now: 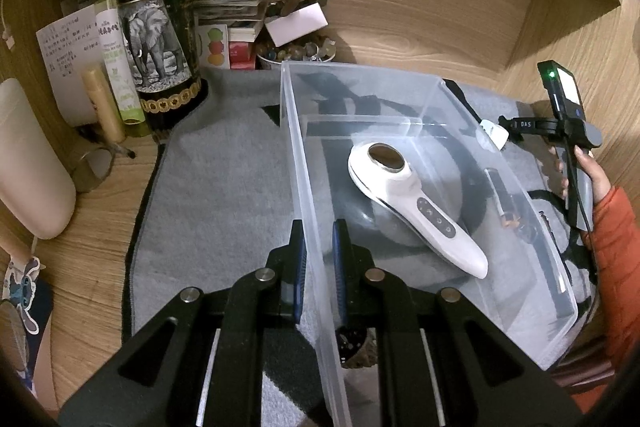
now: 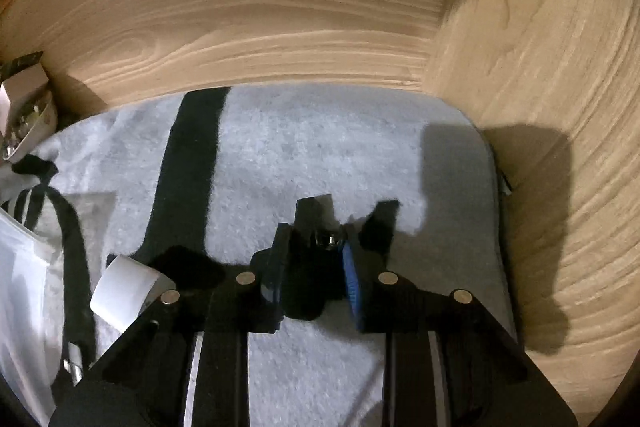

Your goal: Organize rigid objects

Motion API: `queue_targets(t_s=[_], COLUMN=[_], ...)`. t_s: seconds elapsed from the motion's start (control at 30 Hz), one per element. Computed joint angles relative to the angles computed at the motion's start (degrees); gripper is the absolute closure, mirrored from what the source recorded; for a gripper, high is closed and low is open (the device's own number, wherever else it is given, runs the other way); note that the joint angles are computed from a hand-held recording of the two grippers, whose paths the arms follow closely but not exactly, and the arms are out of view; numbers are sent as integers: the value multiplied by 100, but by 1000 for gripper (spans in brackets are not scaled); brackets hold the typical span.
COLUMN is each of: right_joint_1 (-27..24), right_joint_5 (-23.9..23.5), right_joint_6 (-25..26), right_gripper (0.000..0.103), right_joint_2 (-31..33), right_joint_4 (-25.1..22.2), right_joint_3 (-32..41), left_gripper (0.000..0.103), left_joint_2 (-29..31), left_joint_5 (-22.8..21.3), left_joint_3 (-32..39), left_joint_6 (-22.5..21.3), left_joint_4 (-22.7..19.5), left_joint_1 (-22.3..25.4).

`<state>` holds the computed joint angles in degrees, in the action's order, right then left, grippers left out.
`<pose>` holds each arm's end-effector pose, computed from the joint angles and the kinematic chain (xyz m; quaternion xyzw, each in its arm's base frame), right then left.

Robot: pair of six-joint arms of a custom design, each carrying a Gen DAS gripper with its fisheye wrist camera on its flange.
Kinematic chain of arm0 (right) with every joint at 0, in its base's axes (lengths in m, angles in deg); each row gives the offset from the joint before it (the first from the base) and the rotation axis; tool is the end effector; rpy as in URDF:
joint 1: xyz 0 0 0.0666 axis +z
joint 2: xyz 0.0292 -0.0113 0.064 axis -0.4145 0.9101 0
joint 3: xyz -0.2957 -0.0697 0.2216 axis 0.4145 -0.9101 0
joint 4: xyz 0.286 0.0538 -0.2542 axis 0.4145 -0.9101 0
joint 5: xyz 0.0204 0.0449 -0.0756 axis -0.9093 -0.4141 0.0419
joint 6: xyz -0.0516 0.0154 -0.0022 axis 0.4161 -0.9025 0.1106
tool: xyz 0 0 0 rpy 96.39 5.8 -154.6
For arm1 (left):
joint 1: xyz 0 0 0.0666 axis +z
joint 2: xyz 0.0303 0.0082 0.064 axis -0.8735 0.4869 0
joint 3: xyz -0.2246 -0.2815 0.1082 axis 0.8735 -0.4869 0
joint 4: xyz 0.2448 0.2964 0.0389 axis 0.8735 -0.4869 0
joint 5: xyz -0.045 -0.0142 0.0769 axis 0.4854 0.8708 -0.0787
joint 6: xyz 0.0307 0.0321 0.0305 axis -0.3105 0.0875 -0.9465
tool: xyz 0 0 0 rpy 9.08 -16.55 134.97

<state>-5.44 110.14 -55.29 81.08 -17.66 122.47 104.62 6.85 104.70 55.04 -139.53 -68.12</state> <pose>0.5848 0.1847 0.3568 0.2725 0.9179 -0.0906 0.2738 0.6494 -0.0984 0.4005 0.2927 0.8834 -0.1690 0.3246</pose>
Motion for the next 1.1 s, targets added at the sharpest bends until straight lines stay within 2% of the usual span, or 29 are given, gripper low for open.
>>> queue_targets(t_s=[0.23, 0.4, 0.53, 0.6, 0.73, 0.93, 1.1], right_joint_1=[287, 577, 831, 937, 1211, 1512, 1719], right_joint_5=[361, 586, 773, 876, 1088, 1012, 637], right_joint_6=[104, 261, 531, 790, 1098, 1759, 2182], right_gripper=[81, 81, 81, 81, 81, 81, 81], right_joint_2=[-123, -377, -422, -605, -347, -148, 216], right_joint_4=[-65, 70, 193, 425, 512, 901, 949], right_joint_3=[85, 121, 372, 232, 751, 1183, 1638], left_gripper=[90, 90, 90, 90, 90, 90, 90], left_joint_2=[32, 58, 126, 152, 134, 132, 157], left_joint_5=[10, 8, 44, 52, 22, 59, 88], left_joint_3=[63, 98, 211, 253, 221, 200, 239], left_joint_6=[-6, -5, -10, -17, -17, 0, -15], left_joint_4=[-55, -73, -179, -223, -212, -235, -271], left_joint_1=[4, 6, 13, 13, 2, 16, 25])
